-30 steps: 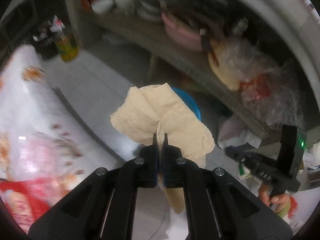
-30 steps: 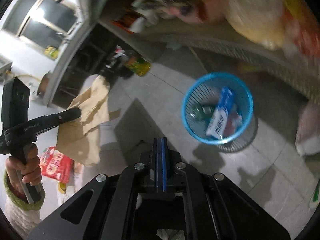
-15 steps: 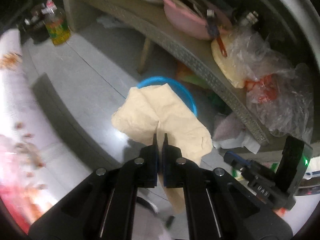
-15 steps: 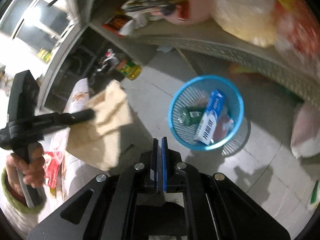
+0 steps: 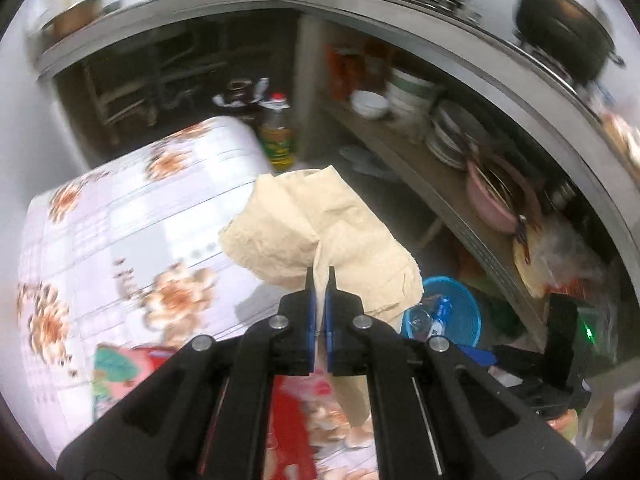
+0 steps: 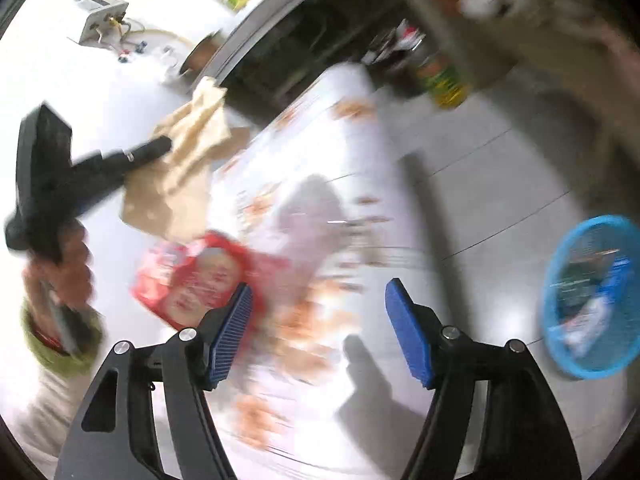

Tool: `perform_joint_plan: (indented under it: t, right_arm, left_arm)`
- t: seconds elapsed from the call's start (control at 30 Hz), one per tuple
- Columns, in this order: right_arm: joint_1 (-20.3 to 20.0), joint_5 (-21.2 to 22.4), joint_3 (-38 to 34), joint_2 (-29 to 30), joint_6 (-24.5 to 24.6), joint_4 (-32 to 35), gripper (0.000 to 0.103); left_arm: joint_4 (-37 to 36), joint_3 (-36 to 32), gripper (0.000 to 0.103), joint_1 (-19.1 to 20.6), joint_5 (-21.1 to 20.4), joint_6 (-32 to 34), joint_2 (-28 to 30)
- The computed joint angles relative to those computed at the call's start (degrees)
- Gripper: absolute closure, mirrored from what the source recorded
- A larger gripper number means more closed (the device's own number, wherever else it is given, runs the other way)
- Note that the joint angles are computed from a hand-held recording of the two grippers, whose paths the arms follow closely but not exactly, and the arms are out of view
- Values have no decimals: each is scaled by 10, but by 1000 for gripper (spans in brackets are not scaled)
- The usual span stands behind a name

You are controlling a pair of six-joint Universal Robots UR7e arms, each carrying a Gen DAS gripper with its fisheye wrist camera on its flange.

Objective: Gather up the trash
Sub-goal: 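Lift the tan paper with the left tool while the right tool holds the clear bag, then carry the tan paper and clear bag over the blue wastebasket and release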

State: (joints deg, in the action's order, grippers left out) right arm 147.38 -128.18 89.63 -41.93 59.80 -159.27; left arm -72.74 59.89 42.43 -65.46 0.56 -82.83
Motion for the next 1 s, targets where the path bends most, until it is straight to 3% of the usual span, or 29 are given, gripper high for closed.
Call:
perform_joint_plan:
  t: [0.07, 0.2, 0.37, 0.47, 0.67, 0.73, 0.83, 1.0]
  right_arm:
    - [-24, 46, -27, 19, -17, -16, 36]
    - [-52, 26, -98, 53, -12, 74, 36]
    - [-75, 21, -147, 81, -5, 169, 57]
    - [-72, -12, -171, 94, -9, 221, 58]
    - [-65, -7, -222, 120, -55, 265, 67]
    - [-64, -3, -248, 133, -58, 311, 82]
    - [-67, -8, -267, 145, -61, 337, 93]
    - [-60, -20, -239, 130, -52, 313, 98]
  left_arm:
    - [-7, -8, 101, 16, 5, 3, 1]
    - [-15, -22, 101, 38, 5, 8, 4]
    - [-20, -26, 101, 49, -6, 16, -1]
    - [-23, -25, 101, 52, -12, 23, -4]
    - [-19, -34, 101, 55, -13, 20, -3]
    - [-19, -34, 101, 53, -12, 18, -4]
    - [-18, -32, 101, 52, -12, 17, -5]
    - [-13, -22, 101, 40, -9, 12, -11]
